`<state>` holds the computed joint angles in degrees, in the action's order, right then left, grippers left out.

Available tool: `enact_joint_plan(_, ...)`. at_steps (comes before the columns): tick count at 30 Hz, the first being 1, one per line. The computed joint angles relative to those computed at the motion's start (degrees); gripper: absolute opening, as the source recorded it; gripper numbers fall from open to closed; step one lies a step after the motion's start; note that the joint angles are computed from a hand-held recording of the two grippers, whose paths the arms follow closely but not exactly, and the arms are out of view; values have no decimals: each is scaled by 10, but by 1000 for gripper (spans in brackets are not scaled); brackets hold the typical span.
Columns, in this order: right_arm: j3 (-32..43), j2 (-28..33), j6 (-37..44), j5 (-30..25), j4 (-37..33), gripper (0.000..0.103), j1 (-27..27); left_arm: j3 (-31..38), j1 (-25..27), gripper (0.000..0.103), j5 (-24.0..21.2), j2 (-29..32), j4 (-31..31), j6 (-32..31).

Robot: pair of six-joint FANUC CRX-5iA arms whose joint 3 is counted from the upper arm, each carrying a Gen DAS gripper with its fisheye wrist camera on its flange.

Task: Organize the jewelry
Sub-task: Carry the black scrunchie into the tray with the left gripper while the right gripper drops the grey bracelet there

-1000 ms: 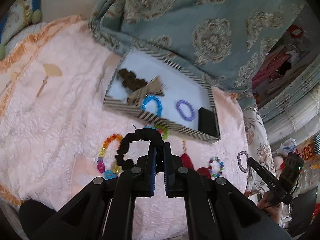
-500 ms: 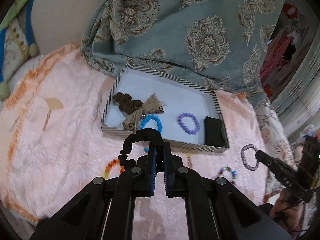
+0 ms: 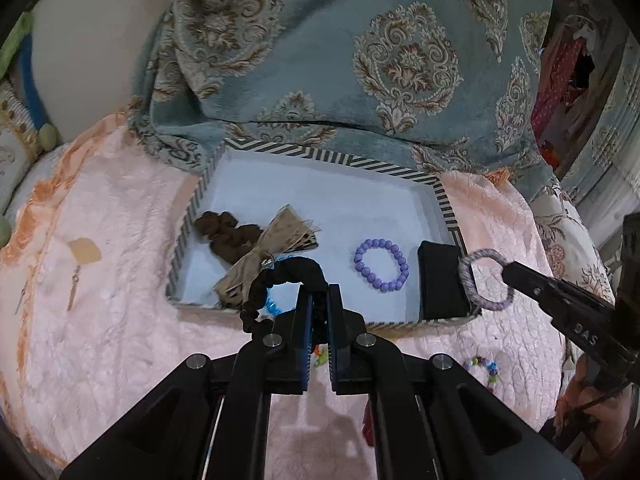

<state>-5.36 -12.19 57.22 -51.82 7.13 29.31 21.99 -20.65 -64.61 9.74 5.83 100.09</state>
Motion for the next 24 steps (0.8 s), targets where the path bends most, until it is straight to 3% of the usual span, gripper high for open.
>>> enact_joint_plan(12, 102, 137, 39, -5, -13, 8, -44, 43, 4, 0, 20, 83, 69, -23)
enact_joint_plan(19, 158, 224, 44, -25, -15, 8, -65, 72, -2, 0, 8, 133, 68, -14)
enact_joint_plan(24, 172, 253, 36, -36, 3, 8, -69, 70, -8, 0, 10, 145, 65, -15)
